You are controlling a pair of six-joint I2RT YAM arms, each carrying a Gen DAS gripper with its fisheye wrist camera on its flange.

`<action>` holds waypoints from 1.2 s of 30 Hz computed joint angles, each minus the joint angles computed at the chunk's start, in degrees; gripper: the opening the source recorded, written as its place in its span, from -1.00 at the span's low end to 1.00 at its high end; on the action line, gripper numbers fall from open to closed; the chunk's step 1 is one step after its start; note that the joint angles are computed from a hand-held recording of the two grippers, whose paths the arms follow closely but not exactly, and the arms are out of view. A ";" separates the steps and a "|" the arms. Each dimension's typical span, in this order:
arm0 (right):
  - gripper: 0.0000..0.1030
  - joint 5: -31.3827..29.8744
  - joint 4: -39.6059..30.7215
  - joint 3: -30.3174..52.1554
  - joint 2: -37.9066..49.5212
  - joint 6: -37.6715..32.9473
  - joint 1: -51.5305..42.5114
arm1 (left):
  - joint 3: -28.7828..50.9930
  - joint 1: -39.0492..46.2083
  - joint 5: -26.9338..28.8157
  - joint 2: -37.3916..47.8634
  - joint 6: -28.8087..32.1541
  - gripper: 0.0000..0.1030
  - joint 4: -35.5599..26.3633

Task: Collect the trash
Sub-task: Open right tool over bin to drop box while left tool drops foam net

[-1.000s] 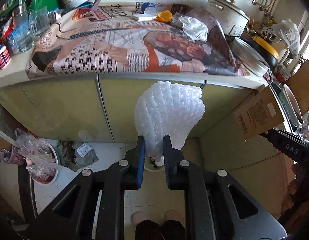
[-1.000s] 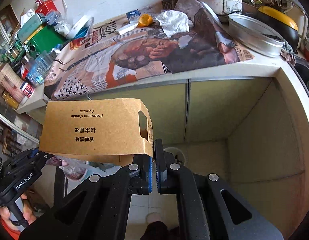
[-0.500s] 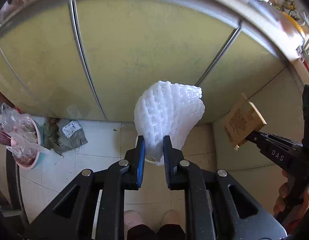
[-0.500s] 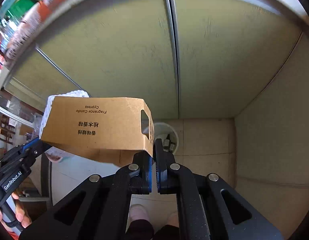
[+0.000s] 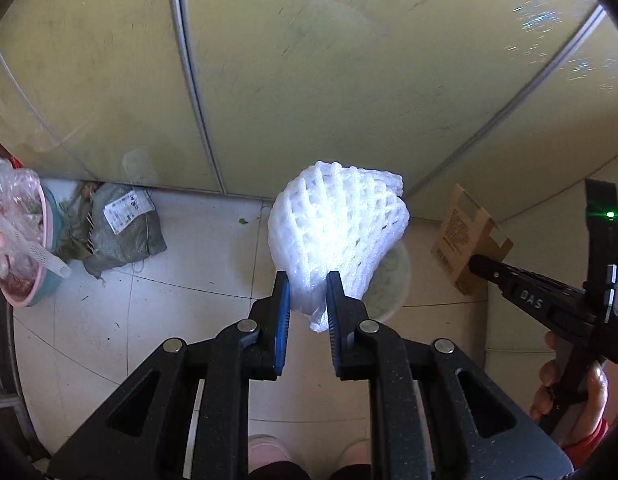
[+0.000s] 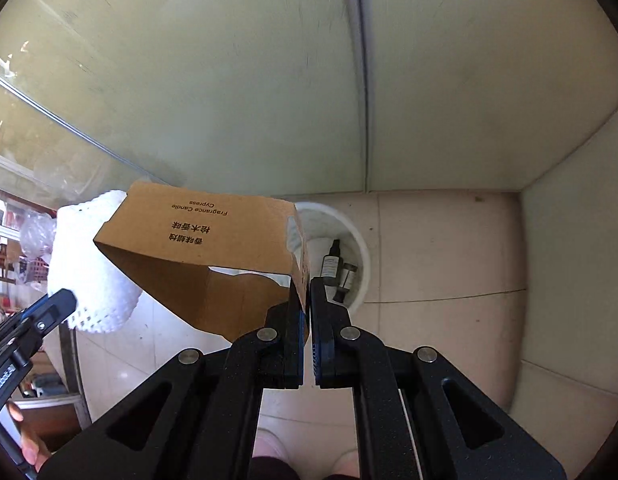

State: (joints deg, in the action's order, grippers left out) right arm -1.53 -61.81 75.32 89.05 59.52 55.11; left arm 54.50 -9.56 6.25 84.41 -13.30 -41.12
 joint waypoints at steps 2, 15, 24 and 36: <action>-0.94 -1.78 3.97 -2.11 1.91 -1.03 -0.57 | -1.70 0.71 0.15 1.56 0.63 -0.68 2.75; -0.34 -4.80 2.76 -3.07 0.68 -2.85 -1.70 | -2.32 -4.80 1.28 9.14 -0.97 -0.66 9.99; -0.32 -1.90 -6.43 1.96 -5.41 -3.70 -4.25 | 1.67 -10.62 2.98 13.25 -2.42 -0.21 8.34; -0.32 1.18 -20.76 19.96 -3.64 -3.29 -3.91 | 13.34 -11.00 0.97 2.23 -2.98 -0.17 -11.96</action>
State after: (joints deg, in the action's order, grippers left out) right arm -0.36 -82.57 95.28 85.40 56.23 51.20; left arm 67.84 -20.55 7.22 86.64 -16.27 -53.08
